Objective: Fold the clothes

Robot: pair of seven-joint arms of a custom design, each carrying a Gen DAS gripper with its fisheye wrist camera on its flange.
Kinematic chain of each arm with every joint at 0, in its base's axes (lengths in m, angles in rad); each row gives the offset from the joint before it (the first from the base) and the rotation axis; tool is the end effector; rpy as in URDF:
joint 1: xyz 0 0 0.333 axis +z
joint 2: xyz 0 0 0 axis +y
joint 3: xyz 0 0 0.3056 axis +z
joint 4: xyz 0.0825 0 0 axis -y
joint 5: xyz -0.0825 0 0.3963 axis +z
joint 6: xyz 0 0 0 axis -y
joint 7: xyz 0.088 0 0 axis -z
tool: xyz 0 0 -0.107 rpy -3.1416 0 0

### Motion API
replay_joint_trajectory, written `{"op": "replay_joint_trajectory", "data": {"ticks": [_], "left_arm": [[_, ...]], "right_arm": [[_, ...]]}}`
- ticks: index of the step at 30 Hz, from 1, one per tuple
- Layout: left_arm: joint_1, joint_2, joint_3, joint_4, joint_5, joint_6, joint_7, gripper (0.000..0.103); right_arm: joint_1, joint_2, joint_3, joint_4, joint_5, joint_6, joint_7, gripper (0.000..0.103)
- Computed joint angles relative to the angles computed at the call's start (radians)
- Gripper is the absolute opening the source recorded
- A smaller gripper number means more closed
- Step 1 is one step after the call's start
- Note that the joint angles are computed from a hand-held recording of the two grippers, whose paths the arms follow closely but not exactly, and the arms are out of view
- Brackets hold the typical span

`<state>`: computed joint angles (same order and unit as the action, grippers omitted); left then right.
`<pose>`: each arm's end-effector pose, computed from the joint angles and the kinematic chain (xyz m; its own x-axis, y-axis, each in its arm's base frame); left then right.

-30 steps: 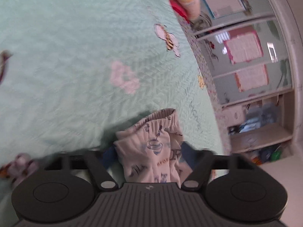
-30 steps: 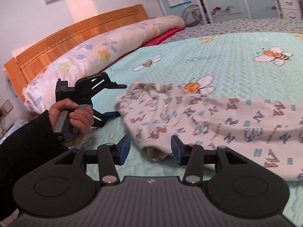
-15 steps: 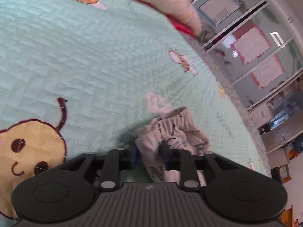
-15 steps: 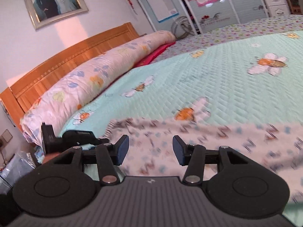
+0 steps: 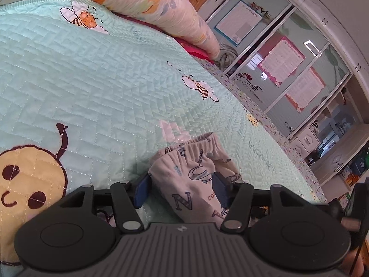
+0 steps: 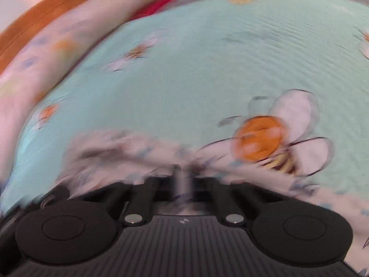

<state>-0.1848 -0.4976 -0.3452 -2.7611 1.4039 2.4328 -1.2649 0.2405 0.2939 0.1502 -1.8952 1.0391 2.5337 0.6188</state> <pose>0.3448 -0.1848 0.3529 0.6202 -0.5179 0.5892 -0.0043 -0.7533 -0.6576 0.6104 0.2350 0.3653 0.5857 -0.6825 -0.4373 -0.7641 -0.2847 -0.5789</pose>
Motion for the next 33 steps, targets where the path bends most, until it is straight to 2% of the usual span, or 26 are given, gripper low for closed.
{"op": "replay_joint_trajectory", "data": {"ticks": [2, 5, 8, 13, 14, 16, 18, 19, 20, 22, 25, 27, 29, 31, 33], "left_arm": [[0.002, -0.004, 0.003, -0.004, 0.009, 0.006, -0.007, 0.061], [0.005, -0.013, 0.005, -0.012, 0.026, 0.018, -0.026, 0.062], [0.009, -0.027, 0.007, -0.023, 0.048, 0.032, -0.054, 0.062], [0.006, -0.056, 0.007, -0.046, 0.064, 0.046, -0.080, 0.062], [0.005, -0.064, 0.007, -0.051, 0.064, 0.048, -0.082, 0.062], [0.007, -0.074, 0.008, -0.058, 0.069, 0.056, -0.096, 0.062], [0.010, -0.079, 0.009, -0.061, 0.073, 0.063, -0.104, 0.062], [0.012, -0.080, 0.010, -0.061, 0.075, 0.065, -0.107, 0.062], [0.014, -0.081, 0.009, -0.062, 0.077, 0.067, -0.109, 0.062], [0.014, -0.084, 0.007, -0.066, 0.081, 0.070, -0.108, 0.062], [0.016, -0.095, 0.010, -0.075, 0.094, 0.081, -0.118, 0.062], [0.020, -0.097, 0.013, -0.076, 0.095, 0.084, -0.125, 0.062], [0.023, -0.092, 0.012, -0.071, 0.088, 0.080, -0.125, 0.062], [0.023, -0.090, 0.010, -0.069, 0.085, 0.079, -0.117, 0.062], [0.022, -0.093, 0.009, -0.072, 0.092, 0.081, -0.116, 0.062]], "right_arm": [[-0.013, -0.037, 0.012, -0.024, 0.063, -0.006, -0.048, 0.000], [-0.008, -0.108, 0.018, -0.076, 0.117, -0.079, -0.154, 0.004], [0.044, -0.084, 0.012, -0.044, 0.000, -0.134, -0.114, 0.003], [0.087, -0.003, 0.008, 0.047, -0.031, -0.022, 0.035, 0.000], [0.100, 0.013, 0.003, 0.063, -0.036, 0.006, 0.067, 0.007], [0.069, -0.027, 0.034, 0.029, 0.012, -0.023, -0.001, 0.007], [0.063, -0.057, 0.039, 0.003, 0.027, -0.087, -0.034, 0.009], [0.077, -0.045, 0.036, 0.014, 0.001, -0.087, -0.023, 0.009], [0.095, -0.024, 0.032, 0.034, -0.038, -0.077, -0.002, 0.009], [0.136, 0.045, 0.018, 0.102, -0.113, 0.006, 0.108, 0.007], [0.134, 0.049, 0.016, 0.115, -0.104, 0.031, 0.206, 0.010], [0.090, 0.003, 0.060, 0.066, -0.037, -0.006, 0.100, 0.015], [0.096, -0.026, 0.066, 0.033, -0.035, -0.036, 0.016, 0.021], [0.141, 0.022, 0.048, 0.071, -0.125, 0.006, 0.069, 0.020], [0.153, 0.084, 0.038, 0.136, -0.157, 0.010, 0.154, 0.015]]}}
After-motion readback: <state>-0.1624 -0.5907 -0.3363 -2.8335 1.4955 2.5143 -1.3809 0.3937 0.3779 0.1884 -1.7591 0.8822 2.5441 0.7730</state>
